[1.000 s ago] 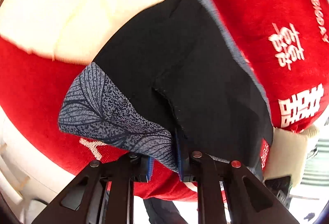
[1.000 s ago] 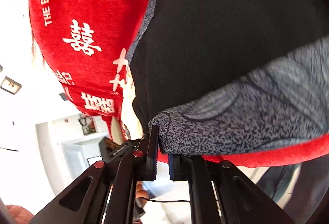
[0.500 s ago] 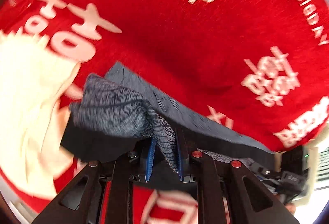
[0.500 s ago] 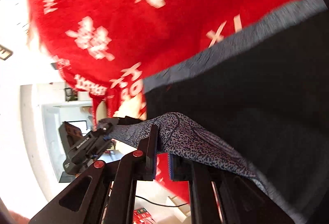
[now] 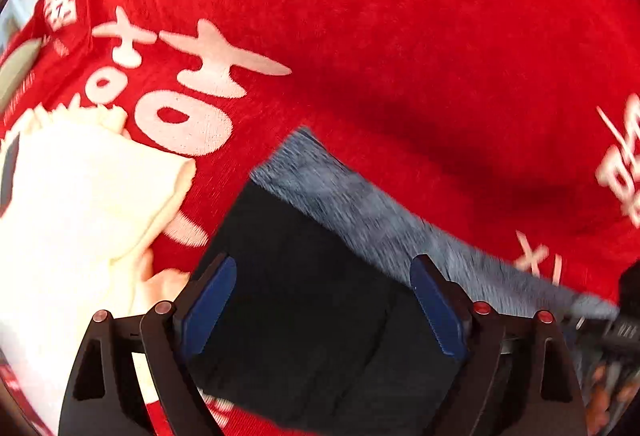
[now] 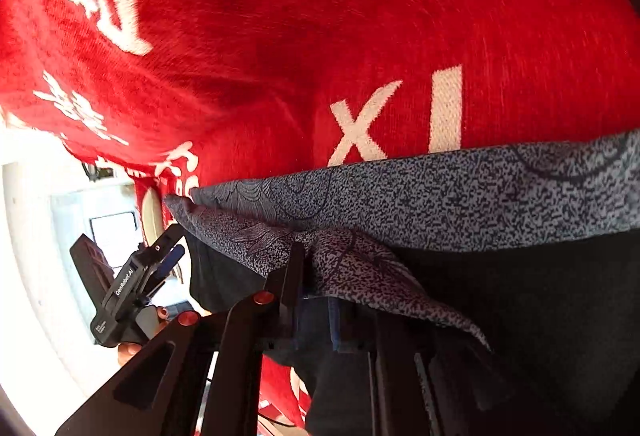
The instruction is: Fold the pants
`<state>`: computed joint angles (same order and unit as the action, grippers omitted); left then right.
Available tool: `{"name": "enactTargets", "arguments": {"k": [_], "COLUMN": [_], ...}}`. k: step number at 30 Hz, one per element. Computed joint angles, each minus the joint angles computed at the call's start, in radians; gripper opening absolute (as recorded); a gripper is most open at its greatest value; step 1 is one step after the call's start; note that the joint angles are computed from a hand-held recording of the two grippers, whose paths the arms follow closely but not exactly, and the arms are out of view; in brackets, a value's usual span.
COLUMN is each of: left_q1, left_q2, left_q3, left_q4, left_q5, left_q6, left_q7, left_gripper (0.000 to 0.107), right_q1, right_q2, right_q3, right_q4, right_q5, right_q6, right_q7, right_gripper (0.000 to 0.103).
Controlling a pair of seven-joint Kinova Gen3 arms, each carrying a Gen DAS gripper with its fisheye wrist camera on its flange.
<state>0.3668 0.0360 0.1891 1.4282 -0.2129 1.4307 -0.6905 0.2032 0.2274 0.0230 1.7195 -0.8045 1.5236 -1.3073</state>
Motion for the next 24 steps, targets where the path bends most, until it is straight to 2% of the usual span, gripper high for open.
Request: {"name": "enactTargets", "arguments": {"k": [1, 2, 3, 6, 8, 10, 12, 15, 18, 22, 24], "left_q1": [0.018, 0.036, 0.052, 0.121, 0.166, 0.215, 0.278, 0.366, 0.428, 0.507, 0.540], "left_q2": [-0.001, -0.001, 0.001, 0.014, 0.034, 0.065, 0.107, 0.172, 0.227, 0.294, 0.315], "left_q3": [0.017, 0.033, 0.044, 0.091, 0.111, 0.130, 0.148, 0.161, 0.158, 0.138, 0.130], "left_q4": [-0.020, -0.040, -0.053, -0.103, -0.138, -0.171, -0.219, -0.280, -0.317, -0.367, -0.387], "left_q5": [-0.011, -0.011, -0.004, 0.046, 0.095, 0.160, 0.194, 0.220, 0.262, 0.288, 0.292], "left_q6": [0.027, 0.050, 0.063, 0.102, 0.112, 0.103, 0.092, 0.064, 0.010, -0.010, -0.015], "left_q7": [-0.001, -0.007, -0.013, -0.042, -0.046, -0.046, -0.041, -0.039, -0.051, -0.052, -0.058], "left_gripper": [0.090, 0.090, 0.090, 0.090, 0.090, 0.090, 0.090, 0.090, 0.090, 0.090, 0.090], "right_q1": [-0.005, 0.009, 0.024, 0.068, 0.059, 0.092, 0.181, 0.320, 0.446, 0.631, 0.668], "right_q2": [-0.015, -0.043, -0.069, -0.167, -0.232, -0.300, -0.378, -0.456, -0.516, -0.541, -0.542], "right_q3": [0.003, 0.003, 0.014, 0.053, 0.111, 0.140, 0.156, 0.236, 0.350, 0.536, 0.596], "right_q4": [-0.017, -0.031, -0.030, -0.055, -0.067, -0.062, -0.045, -0.030, -0.011, -0.017, -0.007], "right_q5": [0.010, 0.004, -0.001, 0.036, 0.110, 0.192, 0.273, 0.395, 0.517, 0.680, 0.760], "right_q6": [0.006, 0.019, 0.034, 0.093, 0.140, 0.188, 0.252, 0.357, 0.442, 0.487, 0.477], "right_q7": [0.004, 0.025, 0.046, 0.063, 0.040, 0.048, 0.083, 0.163, 0.266, 0.428, 0.494], "right_gripper": [0.037, 0.062, 0.079, 0.081, 0.081, 0.081, 0.081, 0.081, 0.081, 0.081, 0.081]}}
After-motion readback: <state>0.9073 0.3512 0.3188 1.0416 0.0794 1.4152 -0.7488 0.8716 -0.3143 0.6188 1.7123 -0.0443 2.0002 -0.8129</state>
